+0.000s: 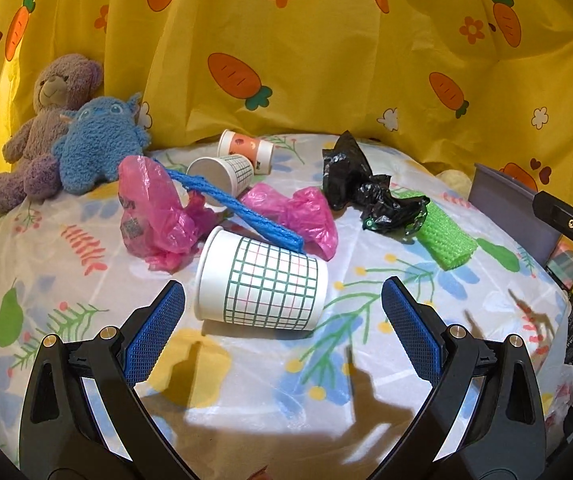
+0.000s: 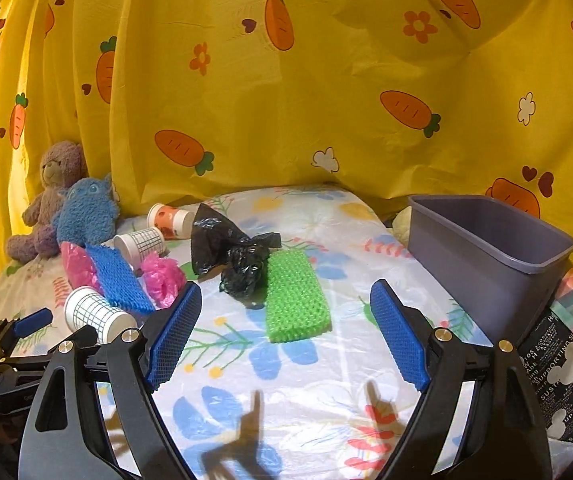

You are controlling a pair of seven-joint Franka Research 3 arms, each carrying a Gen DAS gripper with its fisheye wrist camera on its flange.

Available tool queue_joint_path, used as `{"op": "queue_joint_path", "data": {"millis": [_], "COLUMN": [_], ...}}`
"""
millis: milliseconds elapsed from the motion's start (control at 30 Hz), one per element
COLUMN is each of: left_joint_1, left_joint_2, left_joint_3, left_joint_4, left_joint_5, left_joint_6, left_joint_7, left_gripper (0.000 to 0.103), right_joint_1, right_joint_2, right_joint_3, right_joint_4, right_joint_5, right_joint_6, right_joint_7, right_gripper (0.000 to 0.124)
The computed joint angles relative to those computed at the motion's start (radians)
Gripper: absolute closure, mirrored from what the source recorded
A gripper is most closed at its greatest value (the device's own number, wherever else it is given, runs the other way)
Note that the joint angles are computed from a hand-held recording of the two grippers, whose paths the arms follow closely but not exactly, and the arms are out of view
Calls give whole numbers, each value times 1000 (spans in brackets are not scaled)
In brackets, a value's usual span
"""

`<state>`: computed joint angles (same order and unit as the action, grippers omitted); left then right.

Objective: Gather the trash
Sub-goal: 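Move both open tools back over the trash pile, then grasp the green-grid paper cup with the left tool while the right tool grasps the blue mesh sleeve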

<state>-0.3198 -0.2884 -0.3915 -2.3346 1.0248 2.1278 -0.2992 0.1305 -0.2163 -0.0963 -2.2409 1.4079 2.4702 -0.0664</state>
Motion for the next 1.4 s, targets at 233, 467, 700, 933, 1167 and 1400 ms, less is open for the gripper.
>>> {"op": "queue_joint_path", "data": {"millis": [233,467,700,933,1167,1400], "left_joint_1": [13,44,73,72,57,33], "left_joint_2": [10,-3,-29,-143,-292,-341], "left_joint_3": [35,54,49,19,-58,-55], "left_joint_4": [-8,-32,-67,-151,-198,-219], "left_joint_5": [-58,-103,-103,-116,-213,-226], "left_joint_6": [47,109,191,194,-52,-122], "left_joint_7": [59,72,64,-42,-145,-176], "left_gripper": [6,7,21,21,21,21], "right_joint_1": [18,38,58,79,132,202], "right_joint_2": [-5,-3,-8,-6,-33,-20], "right_joint_3": [15,26,34,50,86,123], "right_joint_4": [-9,-11,-23,-32,-72,-68], "right_joint_5": [-24,-49,-72,-146,-232,-277], "right_joint_6": [9,7,-2,-30,-54,11], "right_joint_7": [6,15,9,37,31,38], "right_gripper": [40,40,40,41,45,54]}}
